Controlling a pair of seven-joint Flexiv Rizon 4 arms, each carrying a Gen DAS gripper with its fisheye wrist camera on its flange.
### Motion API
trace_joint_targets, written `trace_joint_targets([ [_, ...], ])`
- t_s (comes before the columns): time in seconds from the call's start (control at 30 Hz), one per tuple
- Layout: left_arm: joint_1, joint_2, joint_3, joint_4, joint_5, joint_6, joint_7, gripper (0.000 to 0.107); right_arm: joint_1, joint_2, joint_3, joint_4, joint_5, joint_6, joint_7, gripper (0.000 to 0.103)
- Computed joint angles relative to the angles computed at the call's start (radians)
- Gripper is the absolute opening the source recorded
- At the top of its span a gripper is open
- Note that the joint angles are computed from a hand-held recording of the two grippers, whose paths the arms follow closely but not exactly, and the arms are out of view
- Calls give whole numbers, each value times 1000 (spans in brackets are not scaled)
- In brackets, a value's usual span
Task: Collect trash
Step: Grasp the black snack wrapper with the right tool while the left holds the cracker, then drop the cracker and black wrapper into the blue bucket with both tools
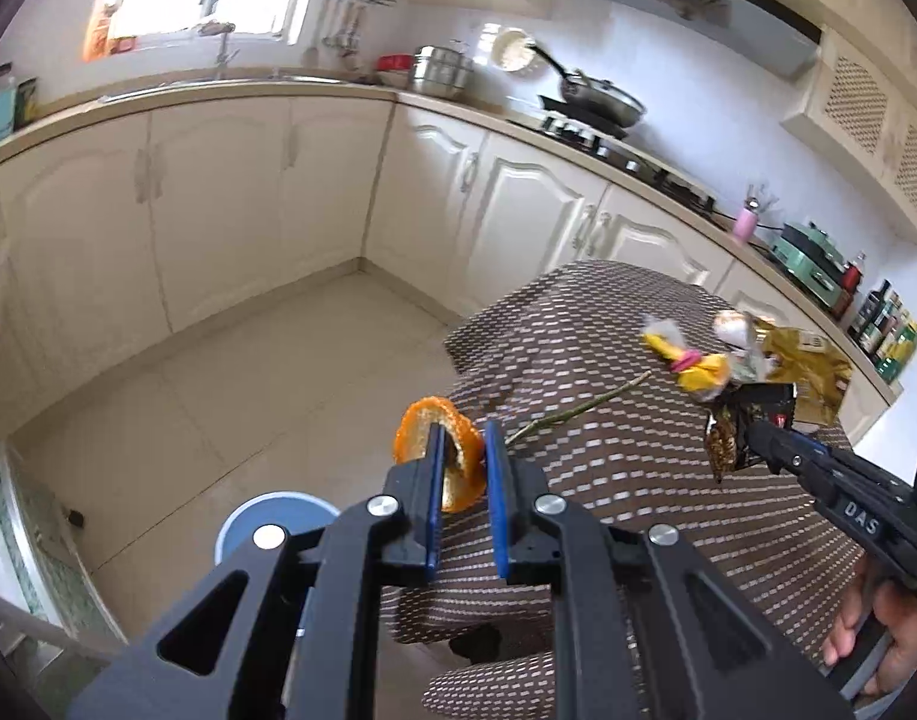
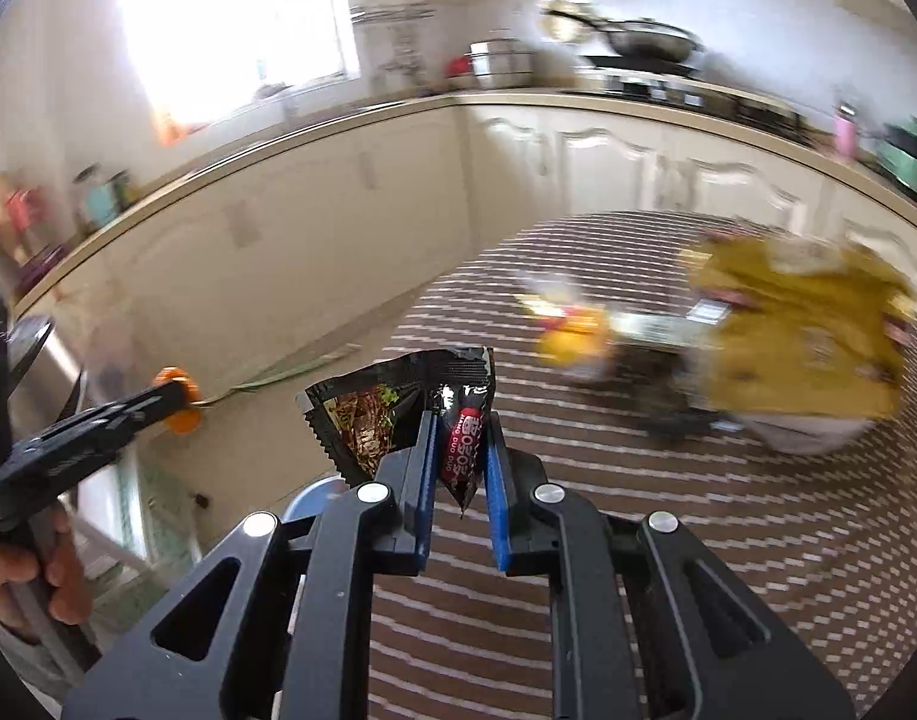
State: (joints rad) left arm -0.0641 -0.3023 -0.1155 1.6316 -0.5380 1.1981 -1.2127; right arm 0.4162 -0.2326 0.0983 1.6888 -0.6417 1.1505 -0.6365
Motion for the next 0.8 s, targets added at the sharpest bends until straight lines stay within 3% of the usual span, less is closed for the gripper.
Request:
trace_joint_targets([
  [0.23,43,-3,60,36,36,-30,-71,12,72,-197,60,-227,146,-44,-214,14],
  [0.4,71,-38,91,33,89,-83,-140,12,128,-344,53,-393,222,-128,-340,14],
  [0.6,100,-164,99,-55,138,-165,-219,12,177,-454,10,-501,258,-206,-378,14],
  [0.8,140,-270,44,-142,97,-227,-207,13,179,-519,-11,-561,289,-252,-391,14],
])
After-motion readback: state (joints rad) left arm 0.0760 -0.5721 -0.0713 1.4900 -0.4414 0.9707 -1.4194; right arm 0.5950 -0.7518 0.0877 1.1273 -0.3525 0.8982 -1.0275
